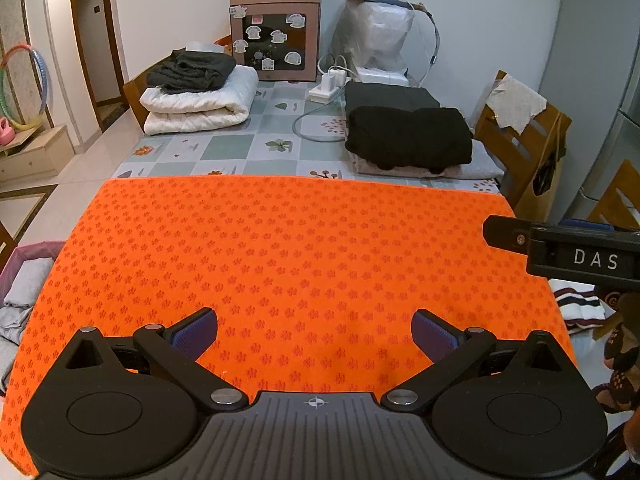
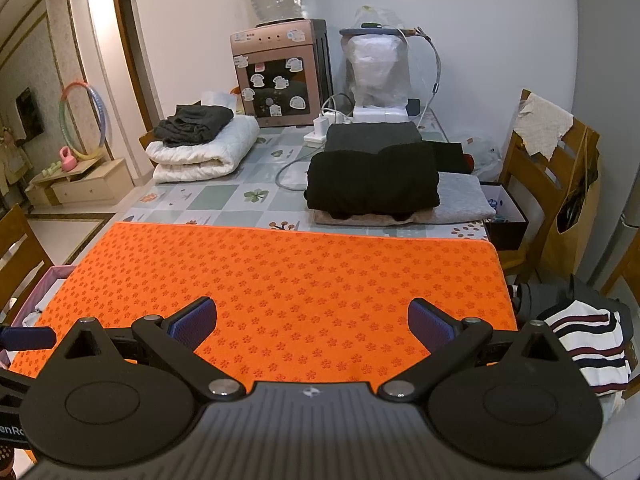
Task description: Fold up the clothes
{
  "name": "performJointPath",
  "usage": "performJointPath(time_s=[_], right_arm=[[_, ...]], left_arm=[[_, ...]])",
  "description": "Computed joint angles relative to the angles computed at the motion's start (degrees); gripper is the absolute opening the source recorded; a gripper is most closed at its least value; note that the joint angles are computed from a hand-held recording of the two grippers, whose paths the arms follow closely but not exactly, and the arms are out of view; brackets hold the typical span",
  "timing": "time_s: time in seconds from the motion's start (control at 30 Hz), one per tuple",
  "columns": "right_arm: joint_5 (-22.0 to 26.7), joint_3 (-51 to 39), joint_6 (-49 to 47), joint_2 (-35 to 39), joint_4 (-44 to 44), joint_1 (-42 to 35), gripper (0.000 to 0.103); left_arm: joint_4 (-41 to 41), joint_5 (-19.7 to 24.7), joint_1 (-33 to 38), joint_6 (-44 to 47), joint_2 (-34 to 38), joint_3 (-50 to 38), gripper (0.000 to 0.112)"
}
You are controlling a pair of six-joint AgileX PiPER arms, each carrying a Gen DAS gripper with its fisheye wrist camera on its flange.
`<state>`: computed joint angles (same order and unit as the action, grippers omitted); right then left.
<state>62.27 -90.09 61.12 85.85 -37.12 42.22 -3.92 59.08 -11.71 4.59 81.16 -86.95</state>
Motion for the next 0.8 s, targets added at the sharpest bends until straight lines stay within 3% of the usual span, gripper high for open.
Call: performJointPath(time_s=[0.8], right_arm=[[-1.75,0.64,-1.18,0.12,1.34,-1.04,0.103]], left_arm=[[0.76,1.55,-0.71,-0.3,1.43,-2.23,0.103]])
